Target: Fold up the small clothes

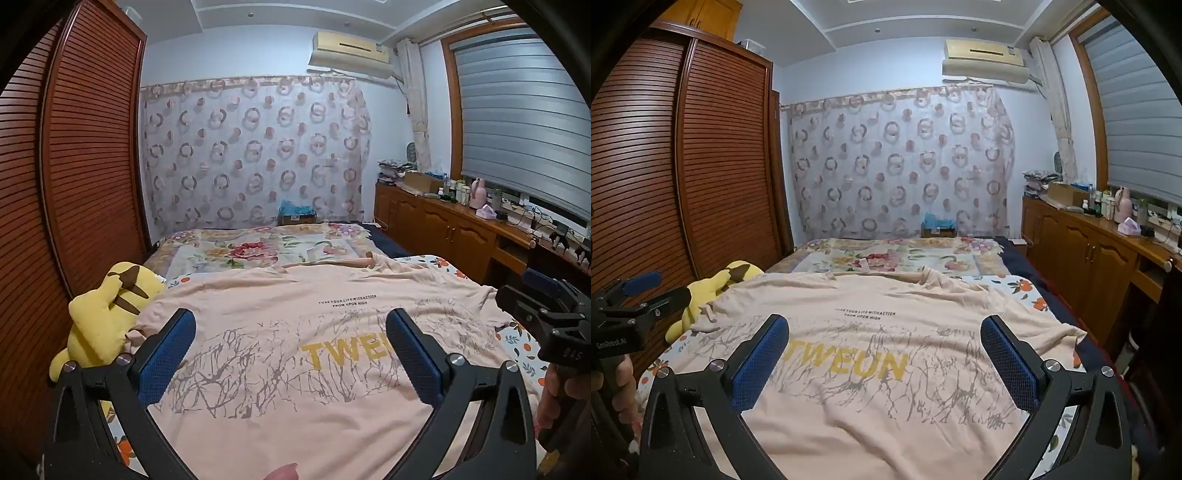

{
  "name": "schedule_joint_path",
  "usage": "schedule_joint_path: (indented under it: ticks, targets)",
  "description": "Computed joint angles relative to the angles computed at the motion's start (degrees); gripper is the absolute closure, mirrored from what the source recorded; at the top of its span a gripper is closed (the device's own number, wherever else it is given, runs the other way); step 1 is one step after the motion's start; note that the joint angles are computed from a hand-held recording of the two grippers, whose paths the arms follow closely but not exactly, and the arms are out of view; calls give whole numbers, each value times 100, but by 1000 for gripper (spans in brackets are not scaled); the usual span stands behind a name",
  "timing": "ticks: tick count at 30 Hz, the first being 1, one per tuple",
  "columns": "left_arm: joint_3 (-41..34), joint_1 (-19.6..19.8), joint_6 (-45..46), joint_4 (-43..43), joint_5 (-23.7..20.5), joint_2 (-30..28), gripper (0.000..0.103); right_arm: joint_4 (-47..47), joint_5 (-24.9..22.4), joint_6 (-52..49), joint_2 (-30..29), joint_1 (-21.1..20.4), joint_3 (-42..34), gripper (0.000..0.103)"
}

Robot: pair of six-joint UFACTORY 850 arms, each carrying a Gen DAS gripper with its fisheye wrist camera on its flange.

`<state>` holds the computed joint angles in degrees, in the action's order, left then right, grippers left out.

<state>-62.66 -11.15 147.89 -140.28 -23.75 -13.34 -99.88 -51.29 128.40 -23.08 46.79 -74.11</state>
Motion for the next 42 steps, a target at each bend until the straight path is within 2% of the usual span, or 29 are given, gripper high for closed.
schedule_joint_path:
  ticks: [42]
  targets:
    - [-22, -11, 30, 62, 94, 0, 0, -141, -10, 115, 33, 10, 44, 0]
